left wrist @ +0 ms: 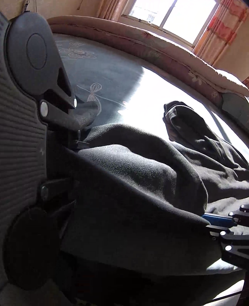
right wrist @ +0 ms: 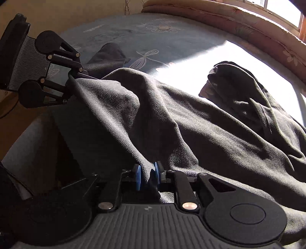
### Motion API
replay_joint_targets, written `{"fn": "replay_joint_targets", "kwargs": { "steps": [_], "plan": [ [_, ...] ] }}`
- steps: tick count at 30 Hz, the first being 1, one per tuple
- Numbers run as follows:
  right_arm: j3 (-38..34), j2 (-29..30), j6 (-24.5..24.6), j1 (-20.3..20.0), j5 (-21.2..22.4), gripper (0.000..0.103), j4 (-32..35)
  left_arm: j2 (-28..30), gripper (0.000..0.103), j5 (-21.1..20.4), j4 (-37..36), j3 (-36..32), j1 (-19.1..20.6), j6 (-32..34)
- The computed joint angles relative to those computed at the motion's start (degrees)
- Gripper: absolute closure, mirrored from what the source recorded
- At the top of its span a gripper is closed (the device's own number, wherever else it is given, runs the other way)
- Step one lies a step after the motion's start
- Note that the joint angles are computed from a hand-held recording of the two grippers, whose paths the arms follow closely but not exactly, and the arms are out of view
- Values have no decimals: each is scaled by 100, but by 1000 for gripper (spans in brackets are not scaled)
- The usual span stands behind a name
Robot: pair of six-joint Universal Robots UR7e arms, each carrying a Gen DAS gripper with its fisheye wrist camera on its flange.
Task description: Fold clothes
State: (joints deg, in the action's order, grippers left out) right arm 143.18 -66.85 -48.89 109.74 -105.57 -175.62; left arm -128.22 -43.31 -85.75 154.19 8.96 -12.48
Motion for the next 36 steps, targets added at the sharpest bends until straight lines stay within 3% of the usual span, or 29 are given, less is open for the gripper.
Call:
{"fn": "replay_joint_targets", "kwargs": {
  "steps": [2, 4, 6, 8, 9, 10, 14, 18, 22, 26, 29, 32, 33, 36],
  "plan": [
    [129, -217, 46, -99, 103, 67, -139, -231, 89, -340, -43, -280, 142, -291],
    [181, -402, 112, -230, 218, 59, -169, -390, 78, -578, -177, -497, 303, -455],
    [209, -523, 193, -380, 297, 58, -202, -630, 68, -797, -287, -680, 394, -615],
    [254, -562, 272, -451, 289, 58, -286, -743, 49, -1045, -492, -817, 573, -546],
    [276, -581, 312, -487, 285, 58, -330, -757, 25, -1138, -451, -878, 615, -546],
    [298, -596, 347, -520, 279, 58, -374, -814, 22, -1099, -170, -910, 510, -604],
    [379, -558, 371, -553, 285, 58, -548, -907, 23, -900, 911, -1076, 93, -1028],
    [427, -578, 405, -547, 378, 58, -602, -1040, 23, -450, 930, -1309, 618, -1619],
    [427, -541, 474, -487, 417, 57, -735, -972, 29, 89, -288, -1369, 1987, -1627],
    [446, -581, 610, -441, 449, 54, -820, -353, 39, 209, -2597, -1188, 3510, -560],
    [445, -540, 747, -381, 372, 54, -899, 320, 42, -7, -4004, -1049, 4259, 247],
    [448, -504, 860, -317, 300, 54, -952, 814, 43, -276, -4662, -981, 4721, 575],
    [450, -487, 889, -291, 265, 54, -976, 852, 48, -278, -4705, -914, 4737, 588],
    [465, -428, 925, -189, 102, 53, -1078, 529, 52, -80, -4204, -641, 4323, 478]
  ]
}}
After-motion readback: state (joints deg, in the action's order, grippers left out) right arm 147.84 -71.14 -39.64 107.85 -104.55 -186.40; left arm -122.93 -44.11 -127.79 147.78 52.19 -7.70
